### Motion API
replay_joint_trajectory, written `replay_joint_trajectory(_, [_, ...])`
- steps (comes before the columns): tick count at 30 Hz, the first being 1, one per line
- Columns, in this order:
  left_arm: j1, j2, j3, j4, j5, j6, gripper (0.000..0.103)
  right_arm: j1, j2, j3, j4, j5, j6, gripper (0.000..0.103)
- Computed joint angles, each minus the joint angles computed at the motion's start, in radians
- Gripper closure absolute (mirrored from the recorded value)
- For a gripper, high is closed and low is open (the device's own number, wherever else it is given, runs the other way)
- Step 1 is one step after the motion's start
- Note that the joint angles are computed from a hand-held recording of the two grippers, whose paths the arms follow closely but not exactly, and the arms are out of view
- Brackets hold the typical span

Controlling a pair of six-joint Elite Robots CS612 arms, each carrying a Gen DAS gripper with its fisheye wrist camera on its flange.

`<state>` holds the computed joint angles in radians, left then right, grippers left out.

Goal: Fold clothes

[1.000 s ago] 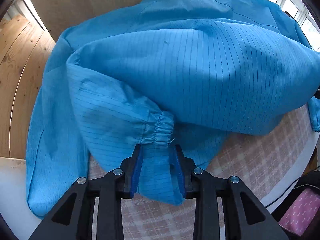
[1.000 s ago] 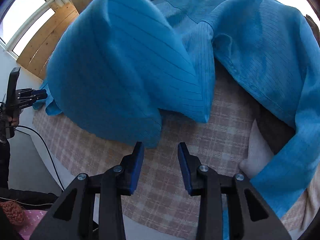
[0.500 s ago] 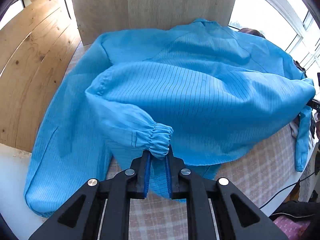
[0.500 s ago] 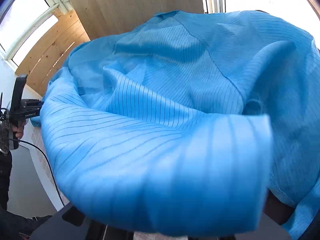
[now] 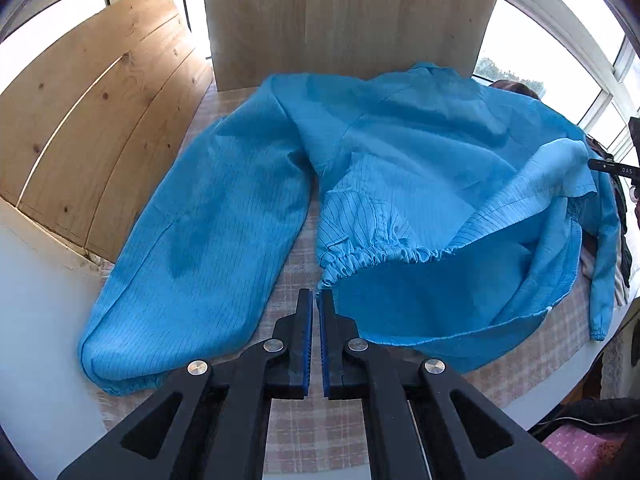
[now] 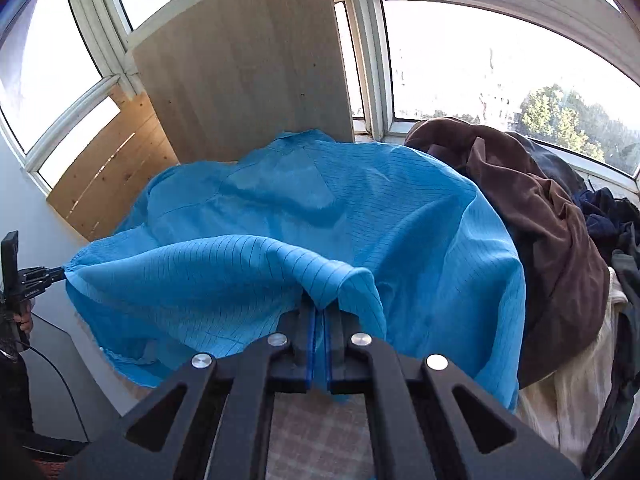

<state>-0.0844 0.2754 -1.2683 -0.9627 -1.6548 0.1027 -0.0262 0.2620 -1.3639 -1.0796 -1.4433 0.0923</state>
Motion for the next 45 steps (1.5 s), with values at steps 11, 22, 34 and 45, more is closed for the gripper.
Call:
replay_joint_trajectory(11, [-0.009,0.021,0.030,0.066,0.010,0.036,0.103,-0.019,0.067,-0.055,0.204,0.125,0.024,0.089])
replay_joint_trajectory(22, [-0.023,0.014,0.003,0.088,0.045,0.088,0.103,0.010,0.055,0.088,0.237,0.133,0.038,0.069])
replay_joint_trajectory(34, [-0.030,0.025,-0.025,0.111,0.067,0.107,0.093,-0.003,0.086,0.107,0.096,0.198,0.033,0.069])
replay_joint_trajectory(45, [-0.066,0.030,-0.050,0.096,0.099,0.229,0.079,0.000,0.093,0.120,0.039,0.194,0.036,0.069])
